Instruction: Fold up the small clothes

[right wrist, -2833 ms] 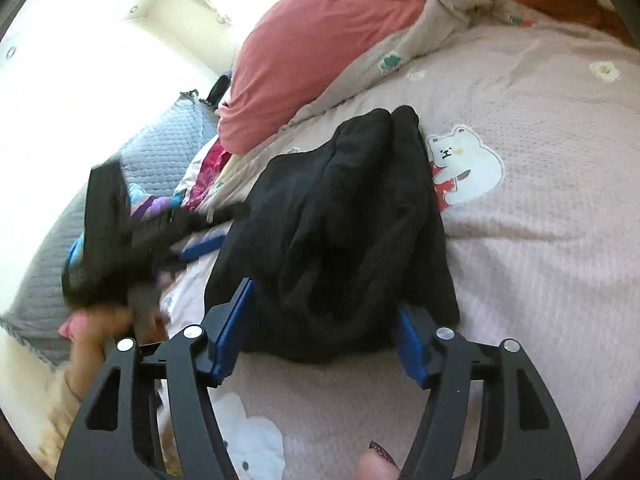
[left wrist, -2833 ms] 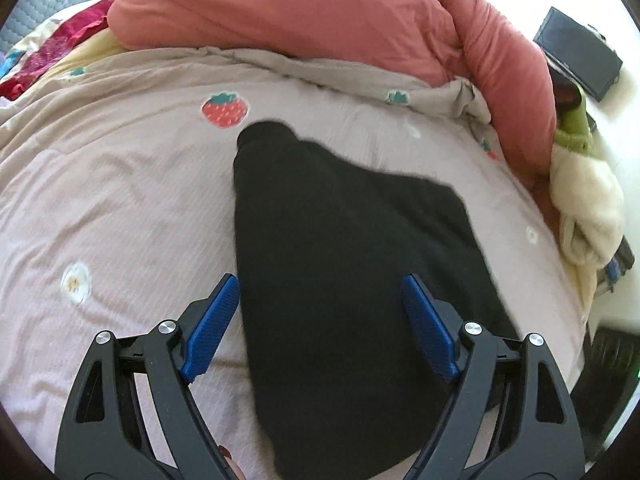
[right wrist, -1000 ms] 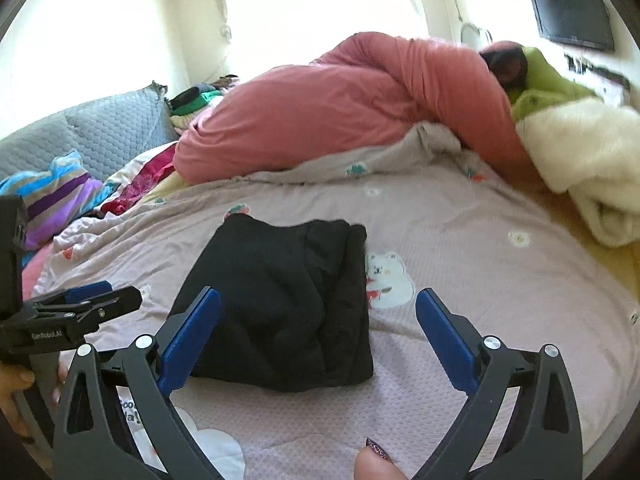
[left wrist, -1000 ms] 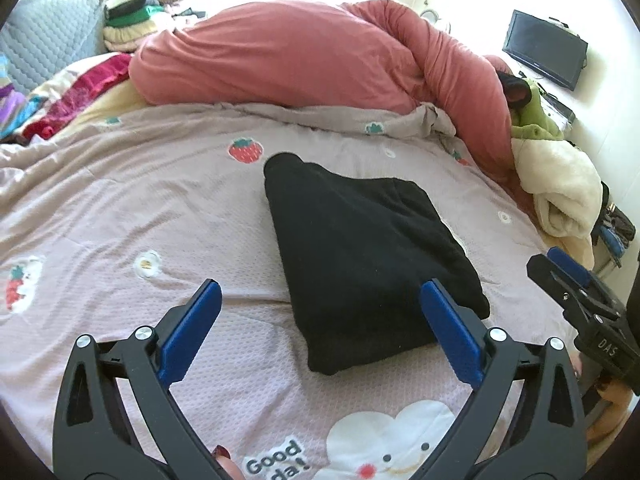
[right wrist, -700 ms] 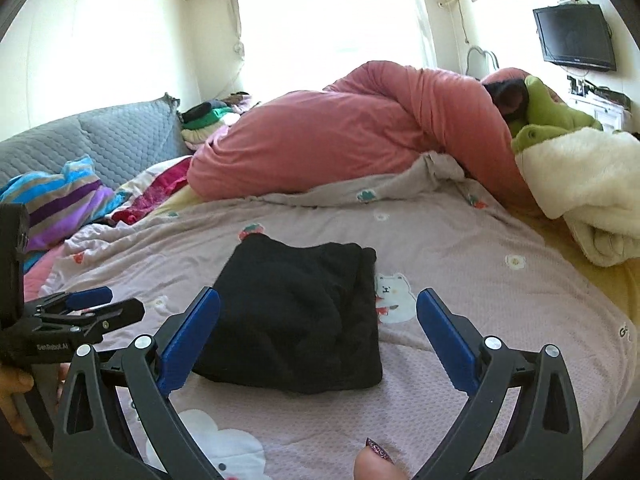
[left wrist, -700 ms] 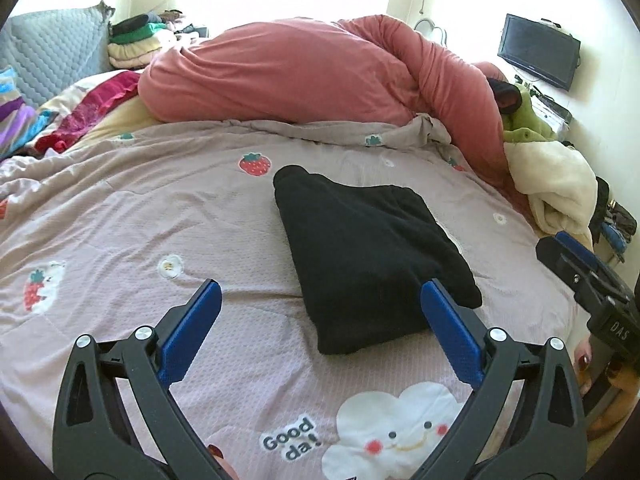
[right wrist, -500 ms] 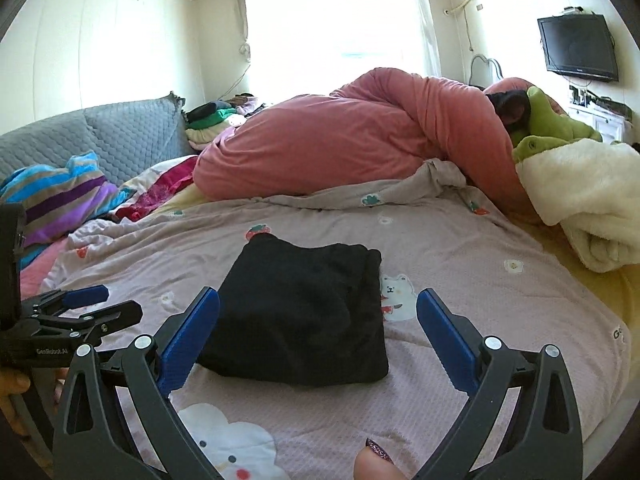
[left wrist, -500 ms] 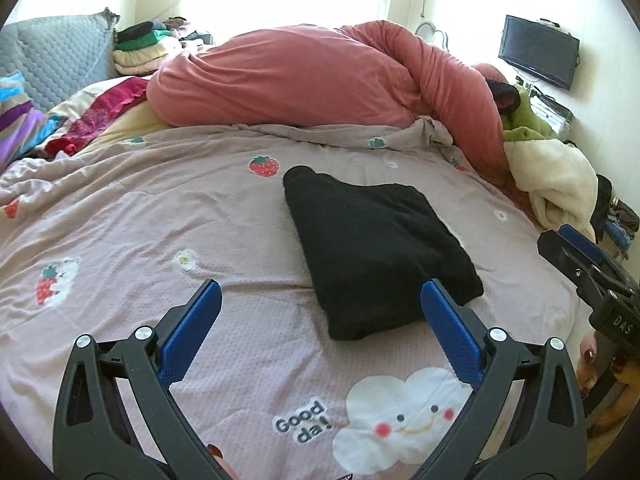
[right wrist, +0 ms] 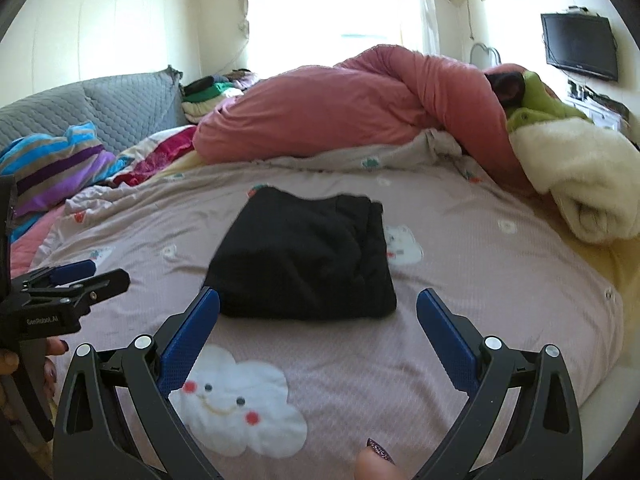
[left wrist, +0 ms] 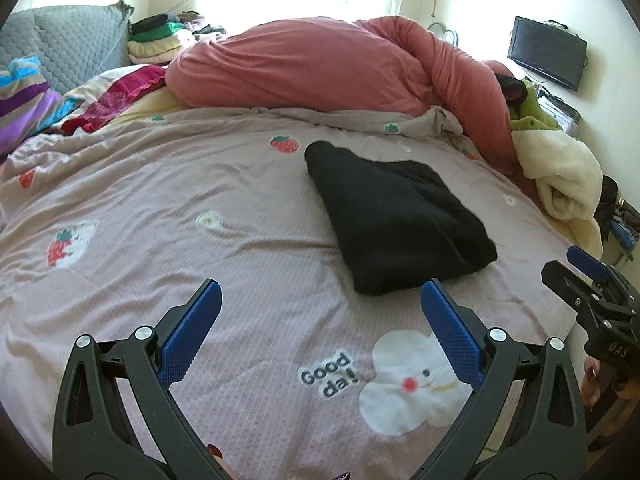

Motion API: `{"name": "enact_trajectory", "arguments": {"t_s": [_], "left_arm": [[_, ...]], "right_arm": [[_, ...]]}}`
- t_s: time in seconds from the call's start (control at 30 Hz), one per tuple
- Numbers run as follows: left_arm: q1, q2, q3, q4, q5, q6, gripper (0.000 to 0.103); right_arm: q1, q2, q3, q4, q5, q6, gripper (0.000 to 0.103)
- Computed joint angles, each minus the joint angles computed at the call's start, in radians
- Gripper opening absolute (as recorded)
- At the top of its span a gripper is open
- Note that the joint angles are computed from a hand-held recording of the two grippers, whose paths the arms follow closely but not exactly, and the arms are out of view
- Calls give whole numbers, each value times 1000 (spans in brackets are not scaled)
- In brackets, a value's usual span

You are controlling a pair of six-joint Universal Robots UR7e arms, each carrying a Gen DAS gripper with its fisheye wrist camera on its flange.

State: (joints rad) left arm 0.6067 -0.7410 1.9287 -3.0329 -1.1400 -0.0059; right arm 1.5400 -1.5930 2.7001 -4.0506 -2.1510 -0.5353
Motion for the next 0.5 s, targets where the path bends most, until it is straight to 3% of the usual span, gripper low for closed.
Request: {"name": "enact_trajectory", "arguments": {"t_s": [0.13,0.33,0.5], "left_arm": [[9,1,23,-15,0,-13,93],[14,14,56,-40,-1,-19,94],[16,24,71,-44,0,-25,94]], "right_arm": [[6,99,15,-137,-51,-28,98],[-38,141,40,-160,-33,19,98],[-56,190,46,-213,-40,10,98]]}}
